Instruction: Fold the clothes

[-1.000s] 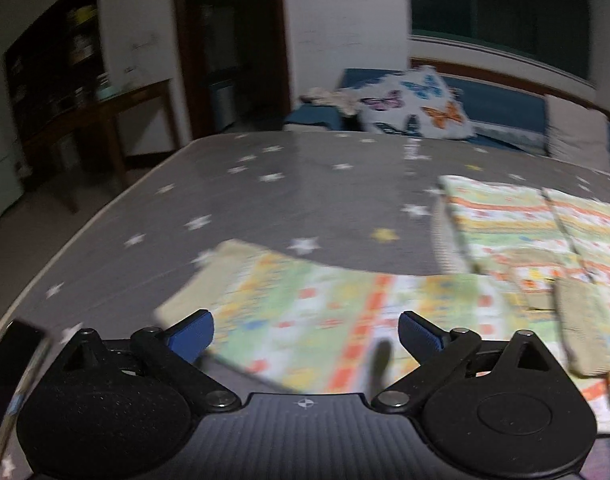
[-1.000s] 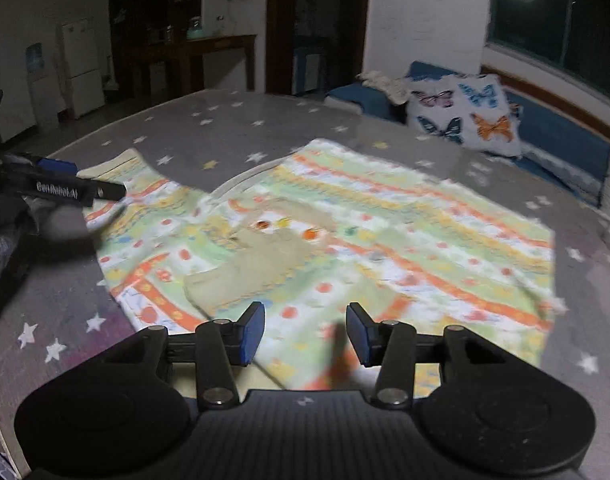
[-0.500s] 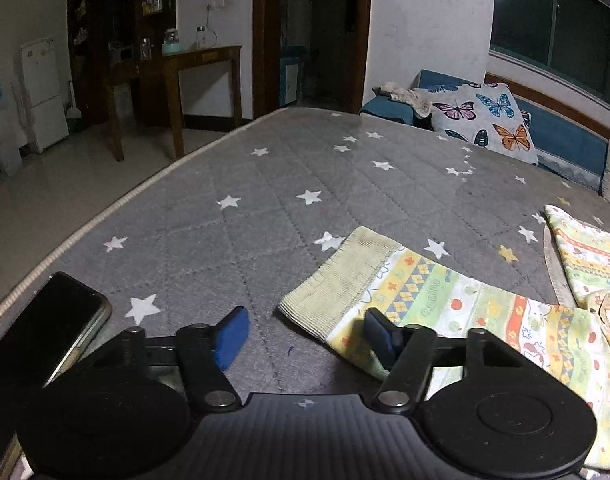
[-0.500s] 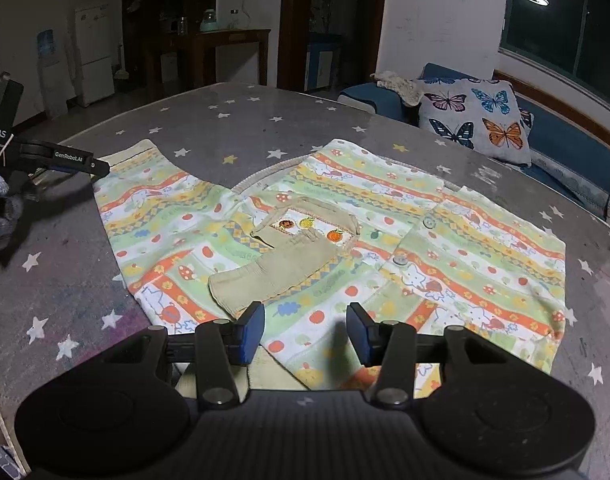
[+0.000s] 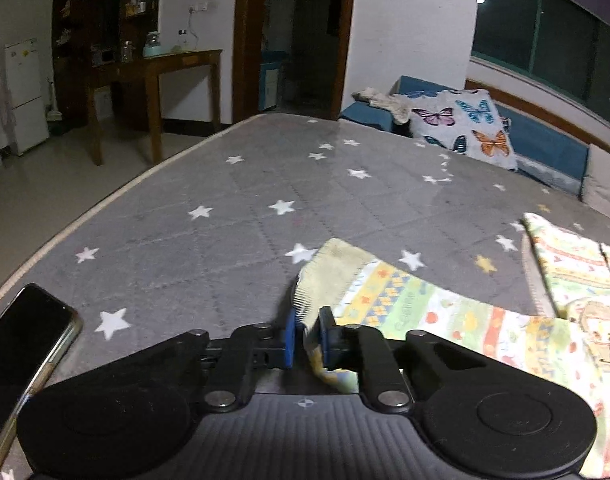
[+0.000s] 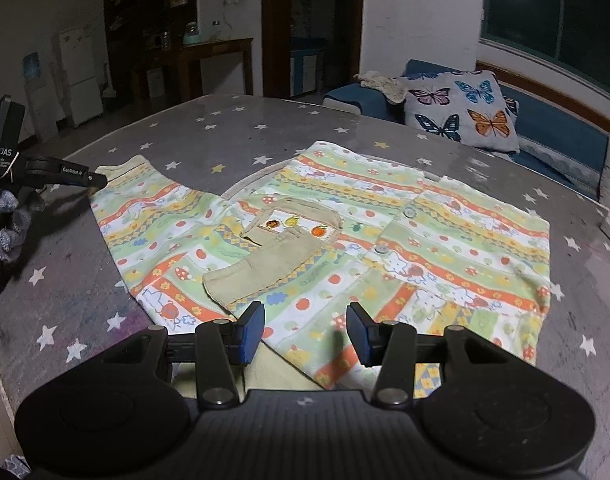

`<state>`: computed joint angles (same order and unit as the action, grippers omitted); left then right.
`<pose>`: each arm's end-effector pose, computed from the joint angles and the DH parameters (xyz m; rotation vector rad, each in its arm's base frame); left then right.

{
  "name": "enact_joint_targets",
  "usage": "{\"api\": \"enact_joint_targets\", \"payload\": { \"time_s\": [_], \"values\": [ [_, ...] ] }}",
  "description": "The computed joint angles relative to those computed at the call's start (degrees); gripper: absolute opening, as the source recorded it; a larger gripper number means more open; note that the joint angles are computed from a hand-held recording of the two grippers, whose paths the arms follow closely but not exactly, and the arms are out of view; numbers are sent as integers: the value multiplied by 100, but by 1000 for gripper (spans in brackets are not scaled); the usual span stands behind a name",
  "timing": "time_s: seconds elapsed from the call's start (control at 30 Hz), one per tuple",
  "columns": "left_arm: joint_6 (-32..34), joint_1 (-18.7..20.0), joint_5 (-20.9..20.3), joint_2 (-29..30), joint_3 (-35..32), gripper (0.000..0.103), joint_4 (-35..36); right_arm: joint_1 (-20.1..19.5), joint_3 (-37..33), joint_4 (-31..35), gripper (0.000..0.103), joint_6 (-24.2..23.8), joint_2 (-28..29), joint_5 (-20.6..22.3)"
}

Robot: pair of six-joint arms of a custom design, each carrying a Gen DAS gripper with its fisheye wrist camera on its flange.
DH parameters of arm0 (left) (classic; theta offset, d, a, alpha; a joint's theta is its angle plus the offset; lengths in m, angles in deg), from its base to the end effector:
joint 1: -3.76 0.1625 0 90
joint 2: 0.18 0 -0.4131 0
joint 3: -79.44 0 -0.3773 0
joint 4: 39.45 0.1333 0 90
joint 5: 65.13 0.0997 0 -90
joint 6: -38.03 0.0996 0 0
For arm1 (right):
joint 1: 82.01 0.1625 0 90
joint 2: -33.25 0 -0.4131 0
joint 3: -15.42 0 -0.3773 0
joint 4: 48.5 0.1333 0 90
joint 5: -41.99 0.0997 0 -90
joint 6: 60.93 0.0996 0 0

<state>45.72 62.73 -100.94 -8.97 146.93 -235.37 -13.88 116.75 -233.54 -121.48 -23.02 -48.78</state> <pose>-0.1850 -0.7228 -0.0632 0.2563 2.1641 -1.1305 -0.1146 -0.6396 0.2513 0.7965 -2.2922 0.8401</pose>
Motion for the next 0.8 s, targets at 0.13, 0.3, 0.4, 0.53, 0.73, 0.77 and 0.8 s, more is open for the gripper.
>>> {"api": "enact_joint_targets", "payload": {
  "time_s": [0.13,0.3,0.4,0.53,0.73,0.77,0.8],
  "values": [
    [-118,-134,-364,-121,182,10,-63,-46,80,-84,46,52,-89,83],
    [-60,-427,-1163,-194,253,10,-64,-147,161,-232,46,211,-220,228],
    [11,-594,-1720,-92,89,10,79,-236,216,-342,45,331,-318,312],
    [115,-812,-2488,165,-263,10,346,-397,304,-519,45,500,-476,438],
    [205,-1052,-3194,750,-1054,10,1055,-670,384,-728,45,850,-677,549],
    [219,-1081,-3286,850,-1190,10,1189,-709,386,-746,45,908,-699,562],
    [249,-1107,-3341,956,-1336,11,1357,-745,384,-756,45,968,-719,573]
  ]
}}
